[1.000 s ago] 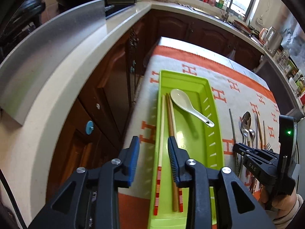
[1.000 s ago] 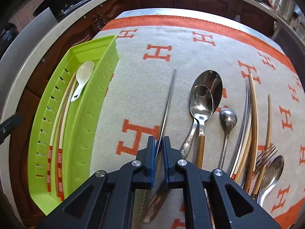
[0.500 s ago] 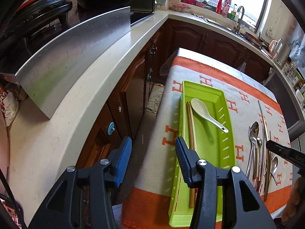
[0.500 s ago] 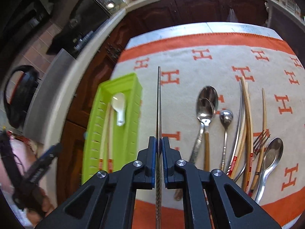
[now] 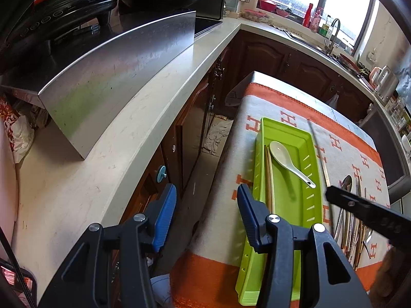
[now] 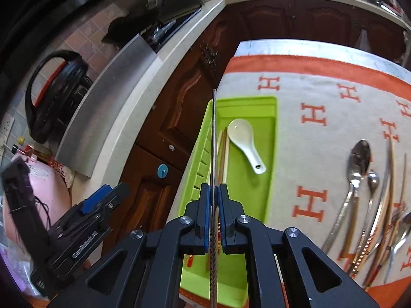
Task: Organize utensils
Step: 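Grasp the thin metal chopstick and lay it in the tray with the right tool while the left tool opens, then withdraw both open tools from the tray toward the remaining utensils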
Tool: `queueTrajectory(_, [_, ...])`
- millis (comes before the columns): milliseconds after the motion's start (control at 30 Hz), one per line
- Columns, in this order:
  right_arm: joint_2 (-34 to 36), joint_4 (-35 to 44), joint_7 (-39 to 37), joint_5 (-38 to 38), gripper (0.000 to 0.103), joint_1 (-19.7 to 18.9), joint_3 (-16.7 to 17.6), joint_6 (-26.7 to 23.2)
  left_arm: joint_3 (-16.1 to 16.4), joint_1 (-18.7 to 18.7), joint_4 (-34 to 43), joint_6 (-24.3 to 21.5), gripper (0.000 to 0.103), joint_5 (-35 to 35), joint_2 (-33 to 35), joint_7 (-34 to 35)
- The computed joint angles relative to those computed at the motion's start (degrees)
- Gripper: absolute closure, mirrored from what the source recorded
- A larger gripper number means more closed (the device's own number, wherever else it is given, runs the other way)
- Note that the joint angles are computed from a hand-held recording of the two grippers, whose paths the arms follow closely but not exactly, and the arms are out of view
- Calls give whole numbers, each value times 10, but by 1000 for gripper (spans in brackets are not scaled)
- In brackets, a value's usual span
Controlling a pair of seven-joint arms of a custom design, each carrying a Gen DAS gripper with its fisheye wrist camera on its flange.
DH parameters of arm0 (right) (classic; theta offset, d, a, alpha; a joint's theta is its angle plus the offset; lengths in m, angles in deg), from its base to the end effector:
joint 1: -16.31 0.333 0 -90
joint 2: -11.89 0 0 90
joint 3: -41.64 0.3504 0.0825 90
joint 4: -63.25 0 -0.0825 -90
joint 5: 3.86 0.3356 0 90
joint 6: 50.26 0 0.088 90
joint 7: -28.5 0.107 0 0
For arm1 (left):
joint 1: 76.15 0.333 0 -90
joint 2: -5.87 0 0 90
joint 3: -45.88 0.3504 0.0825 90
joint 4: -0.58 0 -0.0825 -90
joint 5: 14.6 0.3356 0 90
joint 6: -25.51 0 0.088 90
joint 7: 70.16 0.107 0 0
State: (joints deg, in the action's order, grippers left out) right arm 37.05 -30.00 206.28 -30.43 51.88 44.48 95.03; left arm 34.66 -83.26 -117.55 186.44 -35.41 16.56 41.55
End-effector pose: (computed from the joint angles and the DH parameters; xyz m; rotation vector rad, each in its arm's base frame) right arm 0.5369 0.4243 0.4717 -1.2654 2.2622 -0.2242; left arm 0.5659 -0.1621 0.4709 -1.5759 2.3136 -0.8028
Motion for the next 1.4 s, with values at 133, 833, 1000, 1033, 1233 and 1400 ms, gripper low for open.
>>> queueTrajectory(133, [50, 47, -23, 40, 97, -15, 9, -10, 5, -4, 3, -2, 53, 12, 6, -13])
queueTrajectory(833, [32, -17, -69, 95, 96, -13, -1, 35, 3, -14, -4, -13, 53, 49, 7, -30])
queueTrajectory(1000, [-11, -69, -35, 54, 96, -2, -4, 30, 1, -25, -15, -11, 53, 61, -7, -34])
queueTrajectory(1033, [-25, -84, -26, 41, 96, 2, -5, 27, -1, -27, -20, -10, 53, 62, -13, -33])
queueTrajectory(1233, [-103, -170, 51, -45, 96, 12, -1, 20, -14, -47, -43, -12, 53, 72, -40, -27])
queueTrajectory(1400, [-193, -274, 132, -108, 96, -2, 24, 22, -33, -73, -59, -22, 53, 66, -61, -7])
